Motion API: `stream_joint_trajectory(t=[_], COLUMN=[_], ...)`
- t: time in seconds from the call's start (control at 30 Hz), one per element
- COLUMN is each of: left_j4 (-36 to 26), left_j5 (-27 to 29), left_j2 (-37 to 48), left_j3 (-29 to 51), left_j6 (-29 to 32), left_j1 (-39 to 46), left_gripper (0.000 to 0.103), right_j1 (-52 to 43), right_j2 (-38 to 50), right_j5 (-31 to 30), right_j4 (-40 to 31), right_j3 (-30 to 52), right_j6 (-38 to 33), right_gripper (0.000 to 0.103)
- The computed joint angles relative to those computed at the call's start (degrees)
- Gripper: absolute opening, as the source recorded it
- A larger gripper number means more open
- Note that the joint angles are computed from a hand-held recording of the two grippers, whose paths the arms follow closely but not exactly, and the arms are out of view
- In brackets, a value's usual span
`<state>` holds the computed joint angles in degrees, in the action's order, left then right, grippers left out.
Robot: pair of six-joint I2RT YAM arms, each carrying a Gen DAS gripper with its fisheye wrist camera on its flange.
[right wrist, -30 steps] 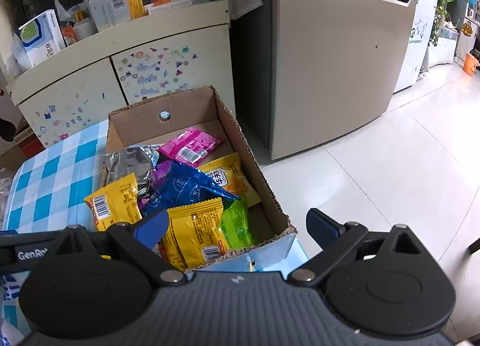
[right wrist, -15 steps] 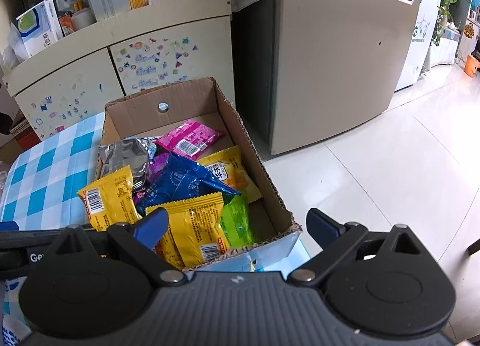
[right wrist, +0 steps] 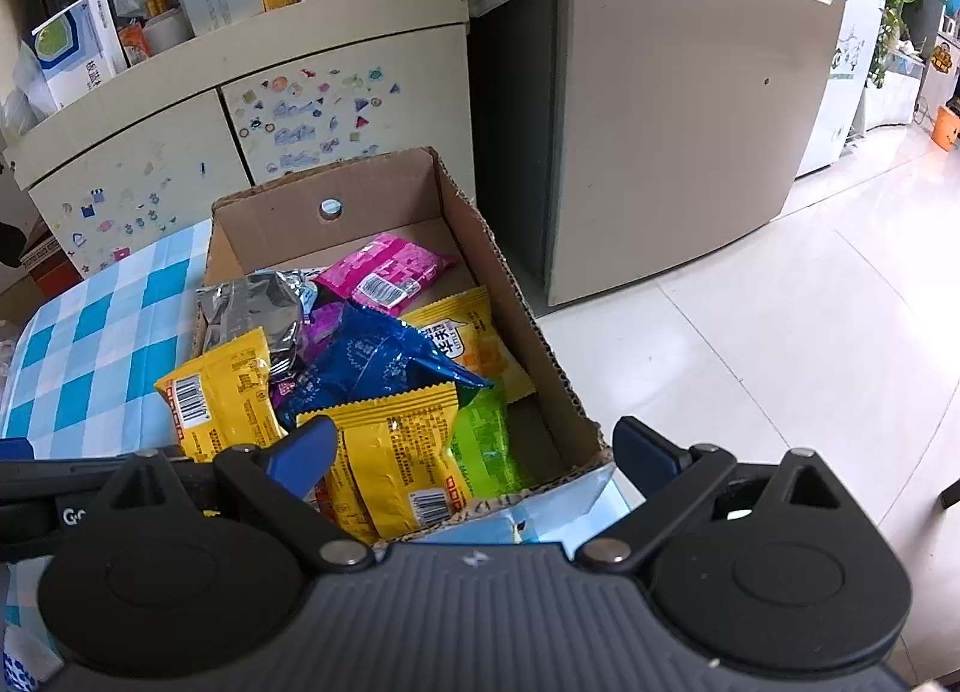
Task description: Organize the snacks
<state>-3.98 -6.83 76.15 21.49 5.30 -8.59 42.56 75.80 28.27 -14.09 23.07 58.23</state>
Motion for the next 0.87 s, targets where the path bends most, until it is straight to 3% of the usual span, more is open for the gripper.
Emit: stream_joint_trajectory(t=[0.5, 0.87], left_j4=[-0.77, -2.32], left_j5=[2.79, 10.01], left_j2=[-0.14, -3.04], left_j3=[-0.10, -1.05], left_j6=[2.05, 10.99], left_j1=[4.65, 18.17], left_gripper=[0.103, 0.103], right_j1=[1.93, 7.94], right_j2=[2.91, 8.14], right_j5=[0.95, 3.66], right_j4=[1.15, 1.41], right_j3=[1.64, 6.81], right_j6=[-0.59, -3.56], right_gripper=[0.098, 0.098])
